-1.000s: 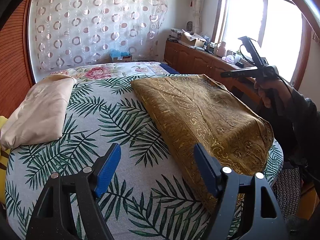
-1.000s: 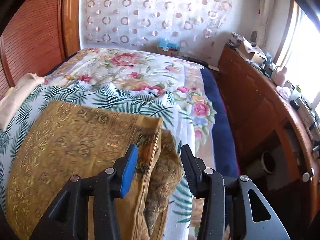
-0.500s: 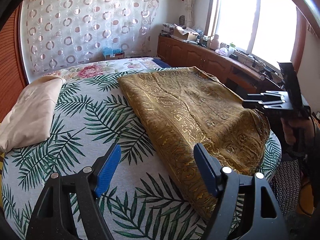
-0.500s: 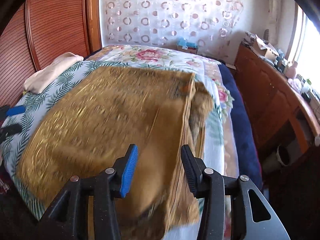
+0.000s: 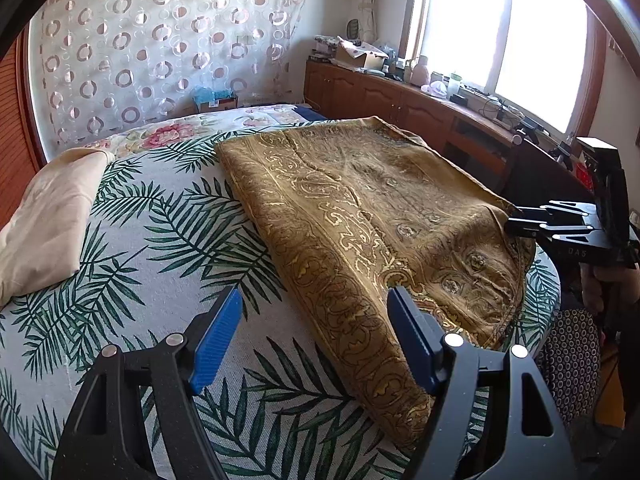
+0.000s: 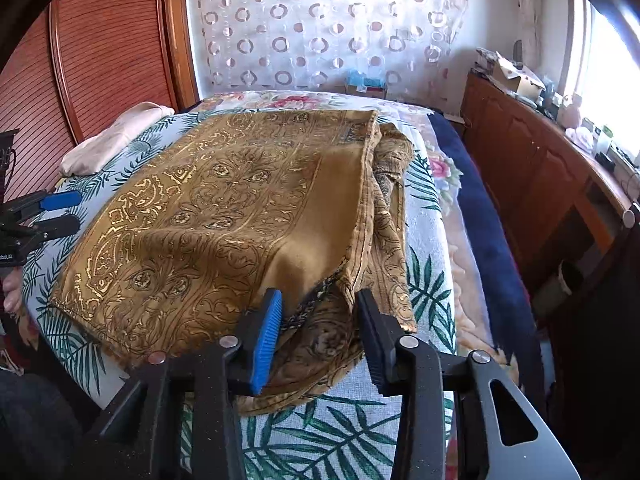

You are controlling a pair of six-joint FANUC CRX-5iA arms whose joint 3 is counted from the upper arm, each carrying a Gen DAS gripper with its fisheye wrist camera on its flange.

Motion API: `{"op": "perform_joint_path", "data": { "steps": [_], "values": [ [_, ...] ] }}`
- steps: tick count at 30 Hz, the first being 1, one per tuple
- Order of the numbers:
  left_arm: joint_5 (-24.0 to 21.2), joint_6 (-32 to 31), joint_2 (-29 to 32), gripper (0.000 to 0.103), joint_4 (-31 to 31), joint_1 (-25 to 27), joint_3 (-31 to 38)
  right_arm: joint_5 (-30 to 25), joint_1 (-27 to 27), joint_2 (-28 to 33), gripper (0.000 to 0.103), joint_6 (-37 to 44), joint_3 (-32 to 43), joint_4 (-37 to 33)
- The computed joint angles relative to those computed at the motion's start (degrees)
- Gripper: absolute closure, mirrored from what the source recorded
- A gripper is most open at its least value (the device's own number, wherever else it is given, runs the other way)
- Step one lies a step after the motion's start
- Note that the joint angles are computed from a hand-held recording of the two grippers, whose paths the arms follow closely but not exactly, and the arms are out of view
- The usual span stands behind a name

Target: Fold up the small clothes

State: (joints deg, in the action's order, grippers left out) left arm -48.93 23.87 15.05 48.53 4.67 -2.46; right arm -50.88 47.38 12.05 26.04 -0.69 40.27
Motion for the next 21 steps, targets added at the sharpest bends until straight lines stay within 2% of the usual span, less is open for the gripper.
{"op": "perform_joint_path", "data": {
  "steps": [2, 5, 8, 12, 14, 19, 21],
  "values": [
    [-0.1, 0.23, 0.07, 0.027, -0.38, 0.01, 0.08, 0.64, -0.04, 0.25, 0.083, -0.49, -0.13, 0.63],
    [-0.26, 0.27, 0.17, 0.027, -0.4, 0.05, 0.05, 1.72, -0.35, 0.83, 0.093, -2.77, -0.75, 2.39],
    [-0.47, 0.46, 0.12, 0.027, -0.81, 0.08, 0.08, 3.04, -0.48, -0.07, 0.098, -5.36, -2.63, 4.78],
    [-0.87, 0.6, 0.31, 0.027, -0.87, 0.12, 0.2, 3.09, 0.12, -2.69, 0.099, -11.66, -6.45, 10.9],
    [-1.07, 0.73, 0.42, 0.027, -1.05, 0.07, 0.29, 4.39, -0.07, -3.86, 0.099, -12.17, -7.53, 9.65],
    [-1.45, 1.17, 0.42, 0.027, -1.89, -0.01, 0.49, 2.15, 0.77, -2.73, 0.099, -9.89, -6.66, 7.13],
    [-1.7, 1.46, 0.49, 0.027, -2.44, -0.03, 0.66, 0.51, 1.1, -2.21, 0.088, -8.99, -5.84, 6.62]
  ]
}}
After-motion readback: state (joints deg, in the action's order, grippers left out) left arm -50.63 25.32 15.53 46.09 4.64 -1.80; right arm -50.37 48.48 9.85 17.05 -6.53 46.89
